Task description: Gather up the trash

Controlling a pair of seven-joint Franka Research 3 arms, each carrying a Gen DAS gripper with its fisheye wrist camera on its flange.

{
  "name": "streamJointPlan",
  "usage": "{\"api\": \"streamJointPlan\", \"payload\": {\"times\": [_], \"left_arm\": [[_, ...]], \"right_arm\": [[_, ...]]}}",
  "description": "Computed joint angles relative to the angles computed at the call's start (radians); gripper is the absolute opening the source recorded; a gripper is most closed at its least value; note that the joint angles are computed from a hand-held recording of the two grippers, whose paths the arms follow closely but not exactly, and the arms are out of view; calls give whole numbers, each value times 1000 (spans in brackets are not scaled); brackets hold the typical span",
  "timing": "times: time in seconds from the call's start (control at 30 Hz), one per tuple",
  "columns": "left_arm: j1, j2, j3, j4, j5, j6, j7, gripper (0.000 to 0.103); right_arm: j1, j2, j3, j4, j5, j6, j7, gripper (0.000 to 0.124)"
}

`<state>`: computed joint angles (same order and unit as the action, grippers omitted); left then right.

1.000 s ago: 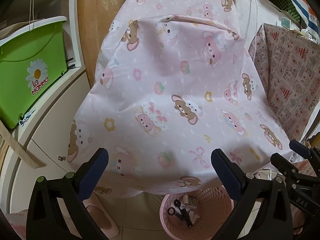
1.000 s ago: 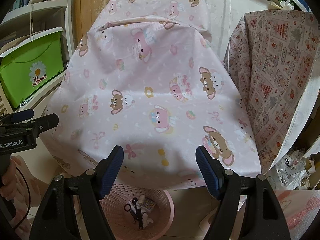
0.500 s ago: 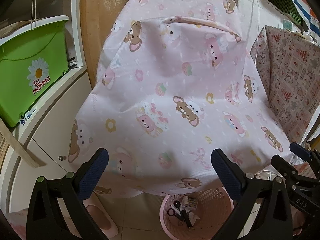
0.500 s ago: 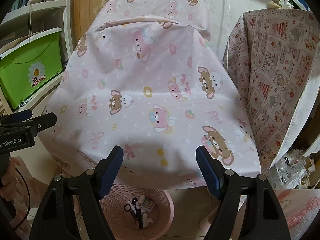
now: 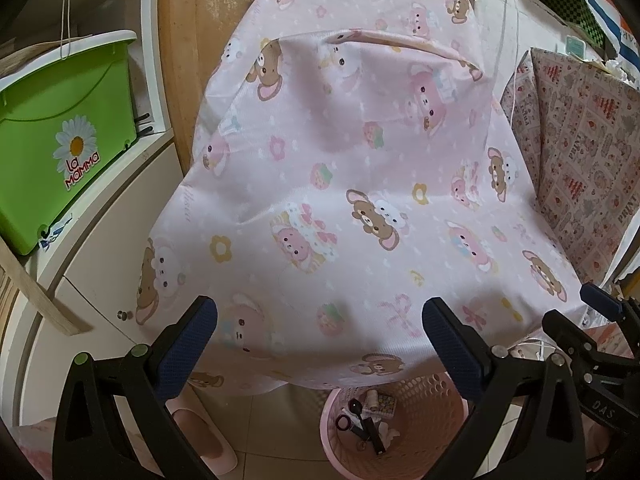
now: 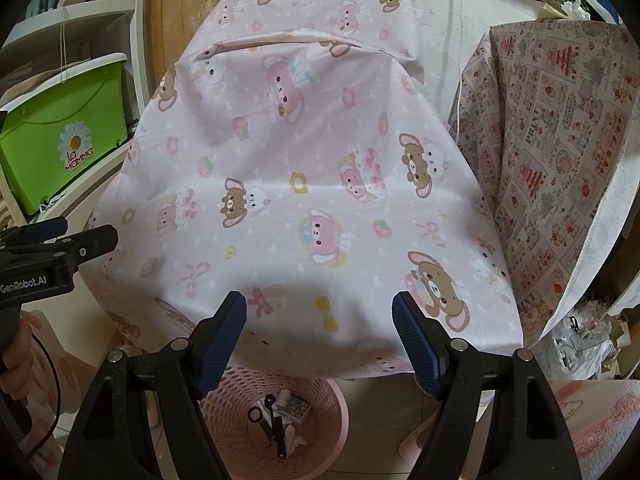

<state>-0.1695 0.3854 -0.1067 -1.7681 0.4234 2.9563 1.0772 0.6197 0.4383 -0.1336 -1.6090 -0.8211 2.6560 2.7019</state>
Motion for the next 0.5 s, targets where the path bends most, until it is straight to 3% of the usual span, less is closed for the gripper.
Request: {"api": "streamJointPlan", "payload": {"times": [0.5], "left_arm": [[7,10,-9,11,-16,-17,19,102]], "right_arm": [[-2,6,2,8,23,-2,-14,77]]}}
